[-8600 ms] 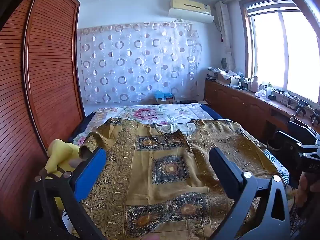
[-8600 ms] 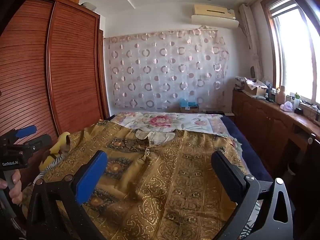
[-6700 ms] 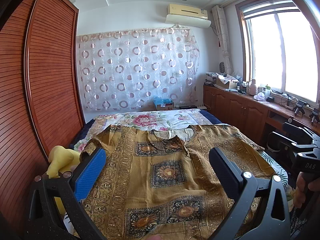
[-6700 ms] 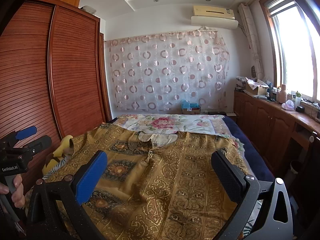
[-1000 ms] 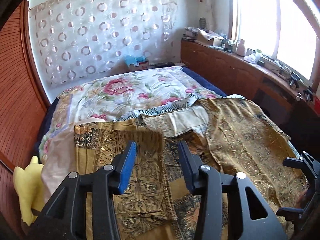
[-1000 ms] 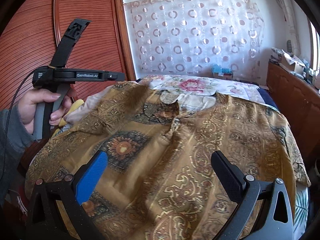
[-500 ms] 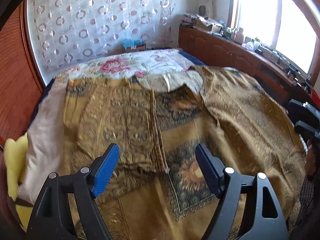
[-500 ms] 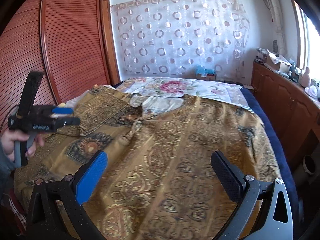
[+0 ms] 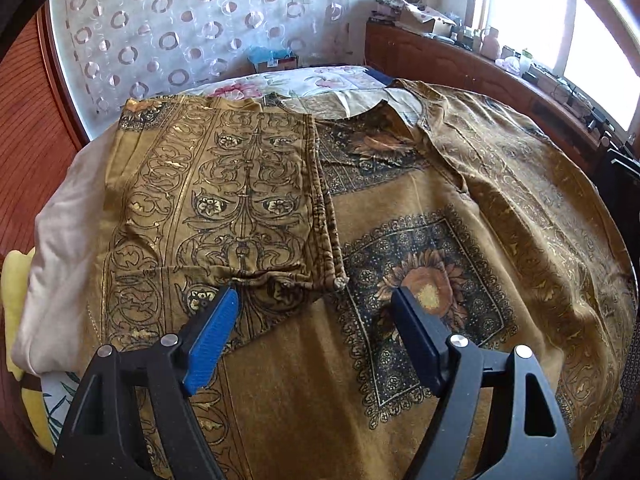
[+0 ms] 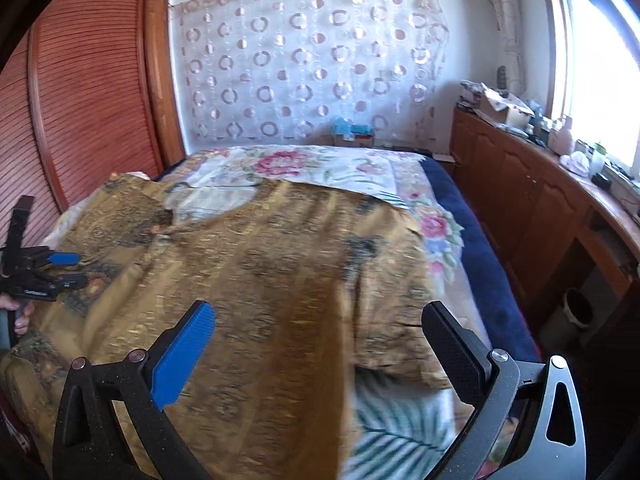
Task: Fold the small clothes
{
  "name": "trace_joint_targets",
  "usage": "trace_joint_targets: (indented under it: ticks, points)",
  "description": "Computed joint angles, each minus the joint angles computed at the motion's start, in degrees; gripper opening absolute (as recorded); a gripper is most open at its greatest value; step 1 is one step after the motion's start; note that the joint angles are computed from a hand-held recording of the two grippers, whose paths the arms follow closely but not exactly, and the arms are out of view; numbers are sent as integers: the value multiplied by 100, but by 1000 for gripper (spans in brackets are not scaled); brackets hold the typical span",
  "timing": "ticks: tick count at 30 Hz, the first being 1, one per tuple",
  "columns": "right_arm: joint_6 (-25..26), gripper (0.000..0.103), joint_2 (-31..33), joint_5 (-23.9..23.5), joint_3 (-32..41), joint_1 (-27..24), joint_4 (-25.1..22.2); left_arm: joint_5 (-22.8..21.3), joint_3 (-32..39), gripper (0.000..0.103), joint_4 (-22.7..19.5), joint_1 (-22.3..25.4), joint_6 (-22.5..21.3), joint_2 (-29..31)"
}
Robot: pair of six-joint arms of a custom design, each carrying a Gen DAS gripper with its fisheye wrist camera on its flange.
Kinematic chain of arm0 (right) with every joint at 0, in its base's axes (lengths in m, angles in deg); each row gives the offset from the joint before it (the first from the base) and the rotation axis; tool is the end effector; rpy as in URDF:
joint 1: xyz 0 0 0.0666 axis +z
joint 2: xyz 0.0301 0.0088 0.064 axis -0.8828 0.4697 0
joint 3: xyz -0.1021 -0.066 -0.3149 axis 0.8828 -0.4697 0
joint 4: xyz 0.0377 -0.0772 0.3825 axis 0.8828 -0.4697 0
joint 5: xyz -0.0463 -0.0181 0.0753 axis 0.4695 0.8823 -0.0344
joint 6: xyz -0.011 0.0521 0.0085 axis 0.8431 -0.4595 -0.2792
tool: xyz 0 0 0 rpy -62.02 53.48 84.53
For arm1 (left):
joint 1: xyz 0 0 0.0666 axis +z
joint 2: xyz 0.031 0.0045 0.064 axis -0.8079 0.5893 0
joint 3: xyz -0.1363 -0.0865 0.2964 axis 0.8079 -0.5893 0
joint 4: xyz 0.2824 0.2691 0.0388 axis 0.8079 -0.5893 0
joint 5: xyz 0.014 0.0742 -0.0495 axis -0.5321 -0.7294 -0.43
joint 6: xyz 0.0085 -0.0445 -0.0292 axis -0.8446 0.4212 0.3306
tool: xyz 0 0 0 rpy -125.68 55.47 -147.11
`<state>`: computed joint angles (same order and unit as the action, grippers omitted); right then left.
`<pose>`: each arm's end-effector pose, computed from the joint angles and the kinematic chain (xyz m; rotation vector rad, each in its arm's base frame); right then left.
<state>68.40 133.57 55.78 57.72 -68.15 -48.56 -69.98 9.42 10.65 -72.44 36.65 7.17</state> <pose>0.3115 -0.0230 0.5029 -0.3143 2.1512 0.1498 0.3412 -0.1139 0.4112 0.3250 2.4546 -0.1297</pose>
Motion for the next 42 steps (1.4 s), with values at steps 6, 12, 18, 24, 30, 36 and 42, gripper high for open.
trace_joint_targets:
  ticks: [6, 12, 18, 24, 30, 36, 42]
  points:
    - [-129, 89, 409, 686, 376, 96, -379, 47, -5, 87, 16, -8, -122, 19]
    - [-464, 81, 587, 751, 504, 272, -838, 62, 13, 87, 14, 8, -121, 40]
    - [-1061, 67, 524, 823, 400, 611, -1168, 54, 6, 87, 14, -3, -113, 33]
    - [-1486, 39, 286, 436, 217, 855, -1235, 52, 13, 87, 12, -3, -114, 40]
    - [-1568, 6, 7, 1179, 72, 1166, -1000, 48, 16, 87, 13, -7, -109, 45]
    - [-1648, 6, -640, 2010, -181, 1574, -778, -7, 3, 87, 15, -11, -70, 31]
    - [-1687, 6, -953, 2996, -257, 2820, -457, 53, -159, 87, 315, -86, -41, -360]
